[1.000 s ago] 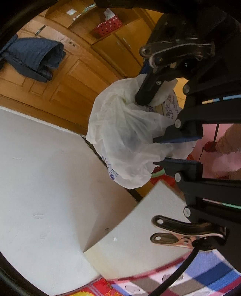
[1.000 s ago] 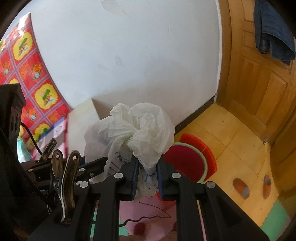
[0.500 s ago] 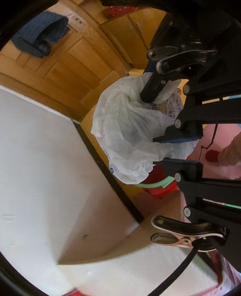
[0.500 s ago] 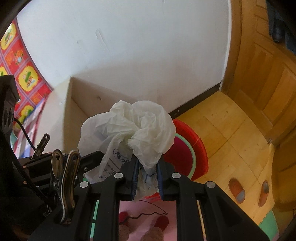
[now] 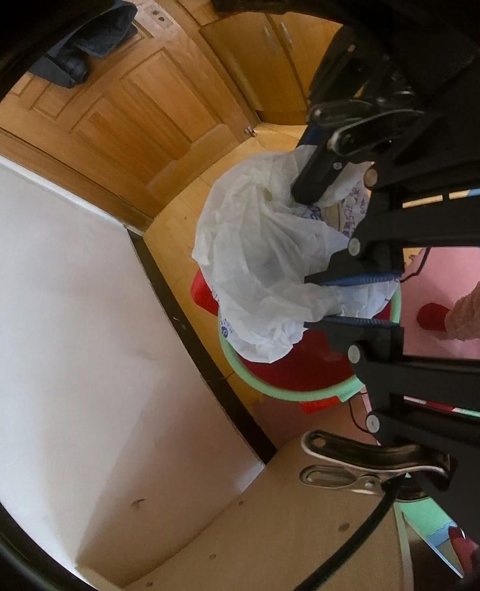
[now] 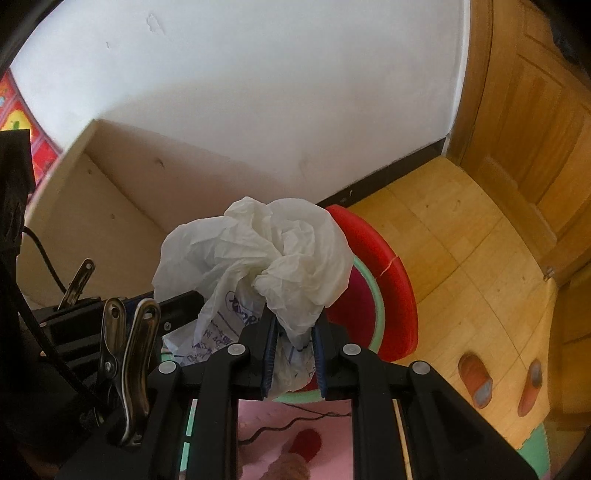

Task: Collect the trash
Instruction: 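Lift the white bag with both tools and carry it over the red bin, then open both tools to drop the white bag into the red bin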

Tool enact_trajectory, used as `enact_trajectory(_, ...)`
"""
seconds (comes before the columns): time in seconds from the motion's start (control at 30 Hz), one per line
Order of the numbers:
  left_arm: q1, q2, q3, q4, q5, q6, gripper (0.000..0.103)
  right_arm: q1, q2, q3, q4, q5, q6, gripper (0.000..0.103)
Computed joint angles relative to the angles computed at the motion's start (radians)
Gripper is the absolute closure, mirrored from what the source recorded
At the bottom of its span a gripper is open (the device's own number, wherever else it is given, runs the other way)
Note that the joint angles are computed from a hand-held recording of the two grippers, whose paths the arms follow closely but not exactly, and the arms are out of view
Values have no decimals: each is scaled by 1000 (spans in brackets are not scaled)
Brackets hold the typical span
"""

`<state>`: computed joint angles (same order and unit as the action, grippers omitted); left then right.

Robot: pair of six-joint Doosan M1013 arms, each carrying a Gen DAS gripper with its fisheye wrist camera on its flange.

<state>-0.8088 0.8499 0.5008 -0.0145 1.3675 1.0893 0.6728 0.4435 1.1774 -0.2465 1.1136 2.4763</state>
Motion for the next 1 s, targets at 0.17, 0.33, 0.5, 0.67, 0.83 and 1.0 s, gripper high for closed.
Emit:
enact_trajectory(0.17, -1, 58, -79, -7, 54, 9, 88, -22, 11, 23, 41, -23, -29, 84)
enact_trajectory(0.33, -6, 147, -258, 1, 168, -2, 73, -32, 13, 38, 52, -37, -26, 83)
enact_trajectory(0.5, -2, 204, -367, 17, 244, -24, 62, -32, 24, 22, 62, -14, -20, 68)
enact_trajectory(0.67, -1, 226, -417, 29, 284, -29, 60, -34, 23, 23, 62, -26, -29, 52)
enact_trajectory(0.83, 3, 203, -374, 27, 261, -36, 60, -30, 21, 16, 41, -13, -28, 49)
enact_trajectory(1.0, 1, 146, -266, 24, 202, -43, 60, -25, 17, 10, 33, -3, -40, 49)
